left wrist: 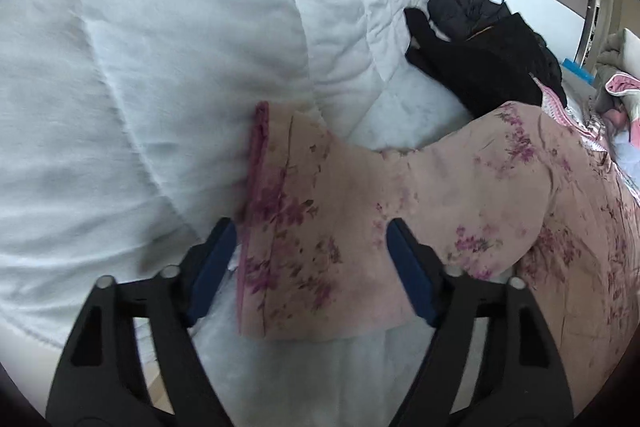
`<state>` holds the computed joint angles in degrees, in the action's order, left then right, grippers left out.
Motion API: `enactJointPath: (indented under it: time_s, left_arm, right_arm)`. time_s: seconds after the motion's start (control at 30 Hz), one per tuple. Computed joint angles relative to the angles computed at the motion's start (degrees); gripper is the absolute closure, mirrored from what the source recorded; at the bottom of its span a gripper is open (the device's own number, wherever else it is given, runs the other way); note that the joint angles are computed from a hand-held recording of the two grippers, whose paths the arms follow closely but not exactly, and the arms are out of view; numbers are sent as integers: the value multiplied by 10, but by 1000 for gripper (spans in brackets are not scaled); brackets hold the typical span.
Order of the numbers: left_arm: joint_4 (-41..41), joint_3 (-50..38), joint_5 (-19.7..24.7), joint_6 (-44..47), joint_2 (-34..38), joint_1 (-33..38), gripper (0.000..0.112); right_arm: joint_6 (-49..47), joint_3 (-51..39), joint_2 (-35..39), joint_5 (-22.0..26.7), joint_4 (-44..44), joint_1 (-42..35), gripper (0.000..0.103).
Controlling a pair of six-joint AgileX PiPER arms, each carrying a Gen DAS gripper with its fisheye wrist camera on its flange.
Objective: Fold large clothes
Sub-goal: 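Grasp the sleeve cuff with the left gripper and lift it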
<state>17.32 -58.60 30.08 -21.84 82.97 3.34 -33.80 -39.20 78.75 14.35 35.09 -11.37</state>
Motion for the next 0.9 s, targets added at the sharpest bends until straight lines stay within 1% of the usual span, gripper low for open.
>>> enactJointPath:
  time_s: [0.03,0.07,0.1,0.13,0.17,0.2,0.23,0.27,0.3,0.33,0.4,0.43,0.47,0.5,0.53,0.57,0.63,0.67,0.7,0.73,0.77,0.8,0.87,0.9]
  left_arm:
    - [12,-12,13,-14,15,-2,42]
    - [47,-25,26,-50,29,-13,45]
    - [92,-34,35,-93,42,-26,50]
    - [113,-41,37,-113,56,-29,55]
    - [143,-46,44,-144,65,-35,79]
    - [170,-48,50,-168,71,-38,92]
    - [173,-49,50,-170,70,-40,93]
    - [188,-37,35,-190,58,-45,96]
    - [226,-23,23,-229,43,-55,97]
    - [283,-15,32,-274,15,-78,97]
    - [397,-3,59,-364,-26,-121,97]
    - [455,-9,89,-399,-50,-150,97]
    - [495,-14,106,-422,-61,-167,97]
    - [513,-26,115,-424,-67,-175,97]
    - [508,-45,117,-407,-69,-173,97]
    - [491,-64,111,-385,-67,-163,97]
    - [456,-103,99,-346,-54,-144,97]
    - [446,-117,96,-332,-48,-137,97]
    - [442,-128,94,-322,-41,-134,97]
    - [441,-136,93,-318,-35,-133,97]
    - [437,-144,92,-305,-29,-130,97]
    - [437,-148,89,-298,-26,-126,97]
    - [452,-154,82,-308,-9,-125,97]
    - [457,-176,78,-312,17,-124,97]
  right_arm:
    - [-16,-1,0,7,10,-4,19]
    - [-39,-1,3,7,31,-7,19]
    - [-58,0,4,8,47,-13,19]
    - [-61,0,3,7,49,-14,19]
    - [-62,1,2,5,50,-14,19]
    - [-54,-1,-2,10,41,-17,19]
    - [-41,-3,-2,12,29,-16,19]
    - [-15,-9,-3,19,3,-15,19]
    - [20,-13,-5,20,-29,-8,19]
    - [37,-21,-1,25,-47,-2,19]
    - [61,-48,9,46,-76,22,19]
    - [86,-63,13,57,-103,40,19]
    - [124,-84,28,65,-139,63,19]
    - [156,-101,41,66,-161,83,19]
    - [188,-130,65,74,-188,115,19]
    - [200,-159,90,74,-194,147,19]
    - [183,-226,148,84,-175,188,19]
    - [183,-278,195,92,-162,214,19]
    - [203,-329,234,119,-169,228,19]
    - [223,-386,283,127,-170,251,19]
    - [237,-444,325,153,-173,264,19]
    - [255,-501,371,161,-178,281,19]
    - [277,-616,465,166,-197,317,19]
    - [308,-673,503,190,-226,330,19]
